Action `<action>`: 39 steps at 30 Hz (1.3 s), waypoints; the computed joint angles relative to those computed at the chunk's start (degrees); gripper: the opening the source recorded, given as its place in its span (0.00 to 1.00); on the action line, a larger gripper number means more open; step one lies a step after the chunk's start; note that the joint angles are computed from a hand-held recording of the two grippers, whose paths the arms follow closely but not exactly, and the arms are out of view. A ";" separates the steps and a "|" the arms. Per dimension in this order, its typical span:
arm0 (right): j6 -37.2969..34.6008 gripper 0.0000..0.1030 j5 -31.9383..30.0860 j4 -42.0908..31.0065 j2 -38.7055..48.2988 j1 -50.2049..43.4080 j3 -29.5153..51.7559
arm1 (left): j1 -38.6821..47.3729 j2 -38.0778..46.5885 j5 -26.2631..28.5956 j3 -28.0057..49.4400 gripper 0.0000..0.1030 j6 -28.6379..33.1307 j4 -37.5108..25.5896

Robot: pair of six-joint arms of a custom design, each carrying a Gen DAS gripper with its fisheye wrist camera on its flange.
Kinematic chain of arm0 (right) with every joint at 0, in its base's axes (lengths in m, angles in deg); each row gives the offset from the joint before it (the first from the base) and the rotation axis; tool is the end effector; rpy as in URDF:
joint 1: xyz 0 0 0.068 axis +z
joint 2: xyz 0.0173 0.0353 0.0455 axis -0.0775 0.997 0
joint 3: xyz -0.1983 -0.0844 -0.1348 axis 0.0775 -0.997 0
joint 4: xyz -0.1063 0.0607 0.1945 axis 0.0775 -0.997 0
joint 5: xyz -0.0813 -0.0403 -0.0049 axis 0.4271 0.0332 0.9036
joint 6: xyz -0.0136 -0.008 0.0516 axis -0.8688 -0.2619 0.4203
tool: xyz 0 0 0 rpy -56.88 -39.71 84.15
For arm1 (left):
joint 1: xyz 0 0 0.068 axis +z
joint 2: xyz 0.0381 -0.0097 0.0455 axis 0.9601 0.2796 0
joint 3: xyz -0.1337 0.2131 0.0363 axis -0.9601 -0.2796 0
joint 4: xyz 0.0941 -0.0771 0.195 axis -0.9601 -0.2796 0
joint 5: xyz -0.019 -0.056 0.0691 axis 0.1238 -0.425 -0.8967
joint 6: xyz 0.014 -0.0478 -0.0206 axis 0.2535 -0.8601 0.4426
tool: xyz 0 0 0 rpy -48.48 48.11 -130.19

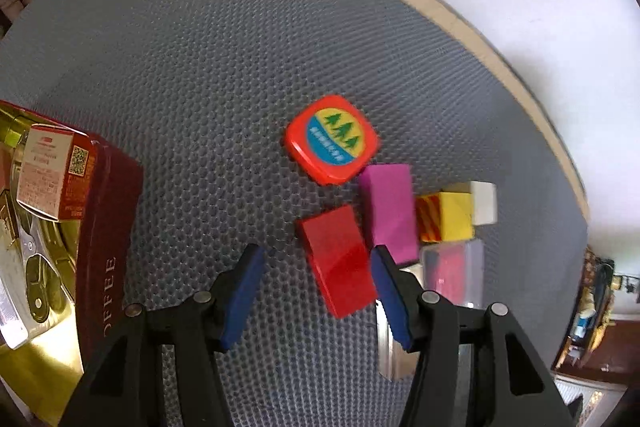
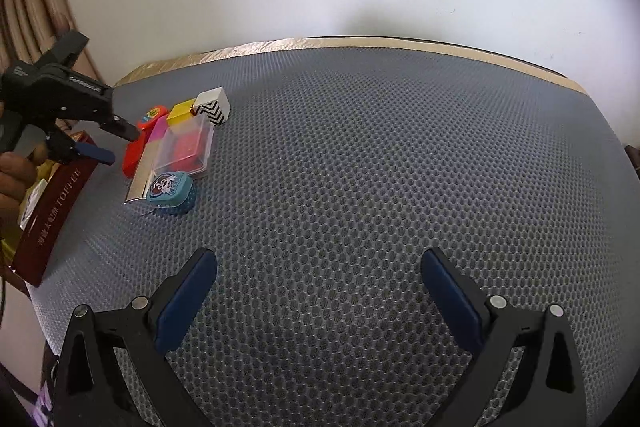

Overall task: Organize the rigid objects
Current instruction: 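Move the left tool to the red block and grasp it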

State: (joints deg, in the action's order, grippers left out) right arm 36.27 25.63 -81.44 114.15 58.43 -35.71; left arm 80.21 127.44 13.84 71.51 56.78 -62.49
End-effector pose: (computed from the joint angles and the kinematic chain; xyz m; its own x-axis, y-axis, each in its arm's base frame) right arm 0.1054 0.1588 0.1380 -0.6737 0.4383 -0.5950 0.4063 0.8922 0.1973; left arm 0.4079 0.0376 0.2012 -0.9602 0.2733 -0.0577 0.2791 0.9318 -0.2321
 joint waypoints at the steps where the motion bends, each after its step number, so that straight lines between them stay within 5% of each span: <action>1: 0.07 0.99 0.22 0.01 -0.04 0.13 -0.02 | -0.03 0.60 0.36 0.50 0.55 -0.42 -0.32; 10: 1.97 0.99 0.67 -2.15 -1.85 2.18 -0.28 | -2.05 3.34 -0.08 4.80 0.56 -5.16 0.70; 15: 0.50 0.99 -0.02 -0.01 -1.60 0.86 -0.75 | -2.03 -5.73 -2.31 -10.54 0.56 -3.61 8.82; 19: -2.18 0.99 -1.35 2.25 -1.43 -1.29 -1.28 | -1.50 -8.36 -1.53 -14.88 0.56 -2.25 11.50; 21: -2.33 0.99 -1.42 2.48 -1.41 -1.47 -1.38 | 0.47 -10.99 -1.61 -18.46 0.48 -0.95 12.18; 22: -2.33 0.99 -1.44 2.59 -1.46 -1.54 -1.46 | 0.85 -11.61 -2.91 -19.27 0.33 -0.65 13.13; 23: -2.46 0.99 -1.56 2.74 -1.53 -1.76 -1.58 | 1.75 -13.46 -4.31 -22.69 0.30 0.79 15.52; 39: -8.33 0.99 -0.29 4.57 -0.69 0.45 1.52 | 11.93 -20.83 2.48 -32.34 0.30 18.34 11.13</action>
State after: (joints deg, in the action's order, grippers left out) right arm 27.94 25.34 -76.86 113.46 58.87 -34.19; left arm 92.13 106.60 16.32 39.17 75.13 -51.36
